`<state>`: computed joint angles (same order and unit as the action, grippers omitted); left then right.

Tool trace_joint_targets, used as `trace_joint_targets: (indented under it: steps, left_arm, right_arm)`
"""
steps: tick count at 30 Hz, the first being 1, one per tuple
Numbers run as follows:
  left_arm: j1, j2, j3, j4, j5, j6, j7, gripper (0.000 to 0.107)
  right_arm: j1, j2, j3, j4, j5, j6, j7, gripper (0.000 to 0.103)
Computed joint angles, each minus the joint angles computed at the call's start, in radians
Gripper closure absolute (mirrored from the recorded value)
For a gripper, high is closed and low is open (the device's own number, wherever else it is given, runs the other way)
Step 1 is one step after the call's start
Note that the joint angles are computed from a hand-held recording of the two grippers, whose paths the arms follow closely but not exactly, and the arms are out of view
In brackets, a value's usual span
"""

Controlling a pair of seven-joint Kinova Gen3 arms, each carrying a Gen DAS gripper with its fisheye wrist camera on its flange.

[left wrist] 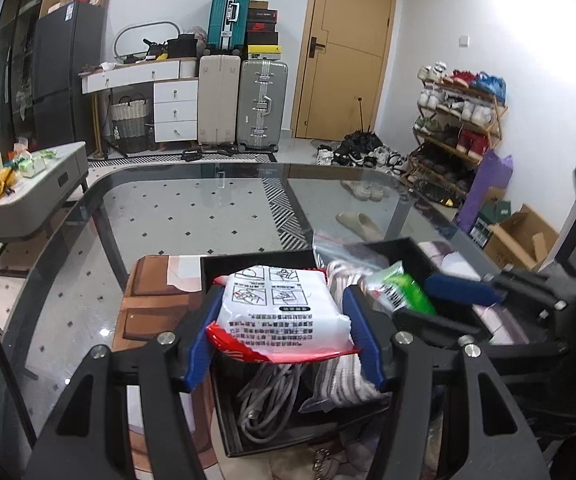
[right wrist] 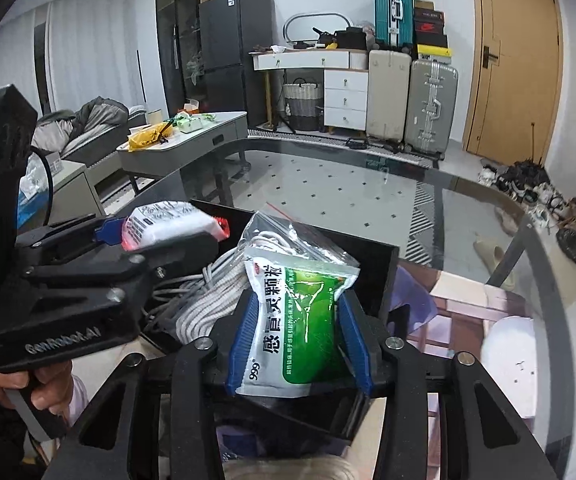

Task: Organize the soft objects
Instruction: 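Open the left tool over the box while the right tool releases the sachet inside, then move the left tool to the white plush toy while the right tool approaches the bagged strap coil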

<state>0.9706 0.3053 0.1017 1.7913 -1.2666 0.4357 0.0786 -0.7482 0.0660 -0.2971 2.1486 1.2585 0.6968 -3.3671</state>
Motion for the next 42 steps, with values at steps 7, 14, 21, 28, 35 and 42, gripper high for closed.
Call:
trace_joint_targets:
  steps: [7, 14, 21, 28, 35, 42]
  left_arm:
    - [0.009, 0.002, 0.009, -0.005, 0.05, 0.016, -0.077, 0.045]
    - [0.024, -0.025, 0.013, 0.01, 0.055, 0.008, -0.073, 0.016]
    - [0.014, -0.054, 0.037, 0.045, 0.051, 0.046, -0.015, 0.004]
    - [-0.006, -0.089, 0.079, 0.093, 0.031, 0.072, 0.041, 0.004]
    - [-0.001, -0.104, 0.136, 0.118, 0.035, 0.133, 0.045, 0.004]
    - [0.014, -0.099, 0.16, 0.116, 0.082, 0.167, 0.007, 0.004]
  right_arm:
    - [-0.04, -0.024, -0.036, 0.028, 0.003, 0.095, -0.055, 0.051]
    - [-0.06, -0.061, -0.069, 0.069, -0.002, 0.159, -0.128, 0.031]
    - [-0.076, -0.105, -0.105, 0.112, -0.03, 0.217, -0.202, 0.001]
    - [-0.078, -0.137, -0.141, 0.149, -0.079, 0.223, -0.239, 0.001]
    - [-0.087, -0.151, -0.165, 0.161, -0.127, 0.215, -0.228, 0.001]
    - [-0.087, -0.144, -0.163, 0.157, -0.178, 0.176, -0.155, 0.001]
